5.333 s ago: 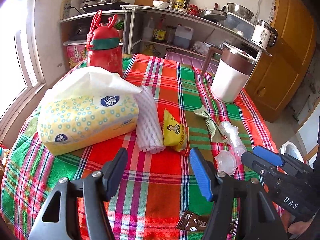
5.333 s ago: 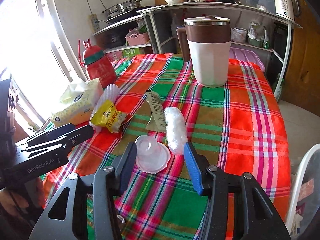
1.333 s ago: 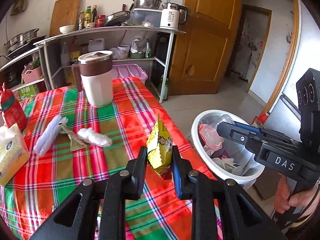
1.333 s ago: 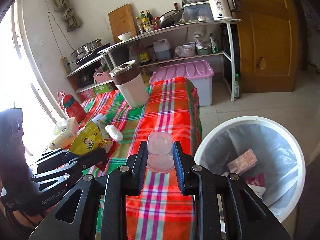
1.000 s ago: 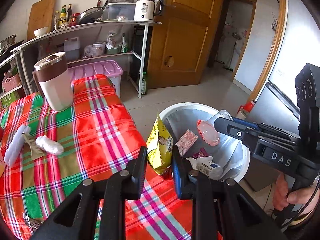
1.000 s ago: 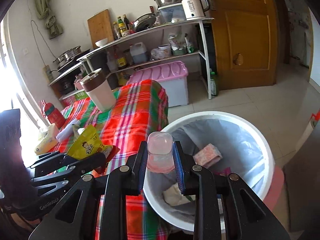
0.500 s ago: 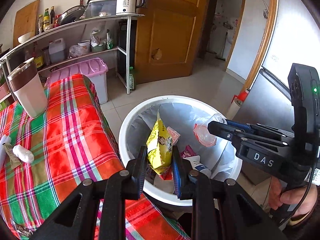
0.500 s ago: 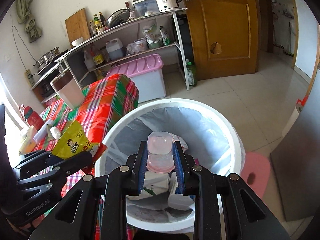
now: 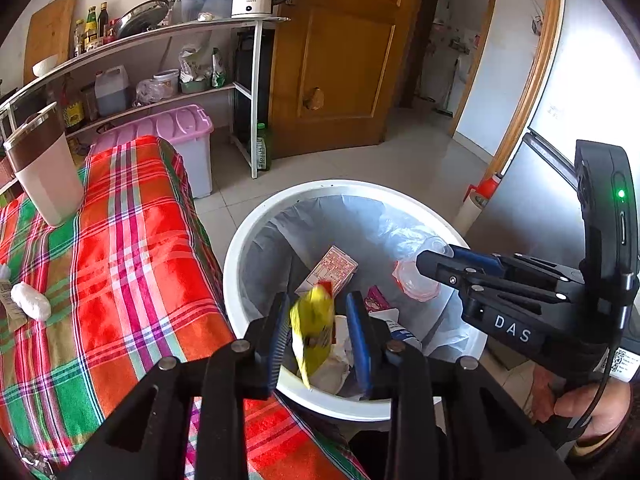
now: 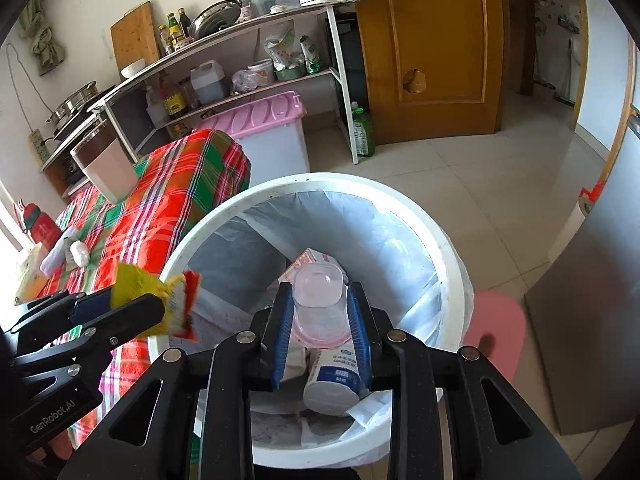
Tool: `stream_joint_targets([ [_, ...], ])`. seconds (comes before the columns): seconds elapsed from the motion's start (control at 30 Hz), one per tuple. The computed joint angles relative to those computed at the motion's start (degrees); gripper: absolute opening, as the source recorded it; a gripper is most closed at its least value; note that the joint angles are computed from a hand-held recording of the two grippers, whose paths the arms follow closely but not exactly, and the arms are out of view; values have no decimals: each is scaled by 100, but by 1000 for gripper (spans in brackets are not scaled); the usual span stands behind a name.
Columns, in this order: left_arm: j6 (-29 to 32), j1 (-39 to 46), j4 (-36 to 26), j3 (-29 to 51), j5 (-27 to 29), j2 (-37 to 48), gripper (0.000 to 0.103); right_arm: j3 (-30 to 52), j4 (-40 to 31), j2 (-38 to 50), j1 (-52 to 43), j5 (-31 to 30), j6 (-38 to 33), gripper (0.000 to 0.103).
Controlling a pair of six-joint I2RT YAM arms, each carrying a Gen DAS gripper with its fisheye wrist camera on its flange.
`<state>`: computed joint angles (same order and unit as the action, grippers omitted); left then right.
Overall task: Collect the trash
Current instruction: 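Carry the clear cup and snack bag over the bin and open both tools, then return both tools to the table toward the remaining trash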
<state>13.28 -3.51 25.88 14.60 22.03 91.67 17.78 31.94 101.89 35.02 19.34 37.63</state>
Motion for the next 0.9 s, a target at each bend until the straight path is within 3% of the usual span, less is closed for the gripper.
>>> stream_joint_targets([
  [0.13,60,135,-73,-24,120,-61,40,27,-84,-13,66,90,103,38],
  [0.27,110,272,-113,-92,191,-207,50,18,-151,-99,141,167,173,39],
  [0.9,1073,2137,-946,-113,1063,-943,56,641,-720,-220,1049,576,474,42],
])
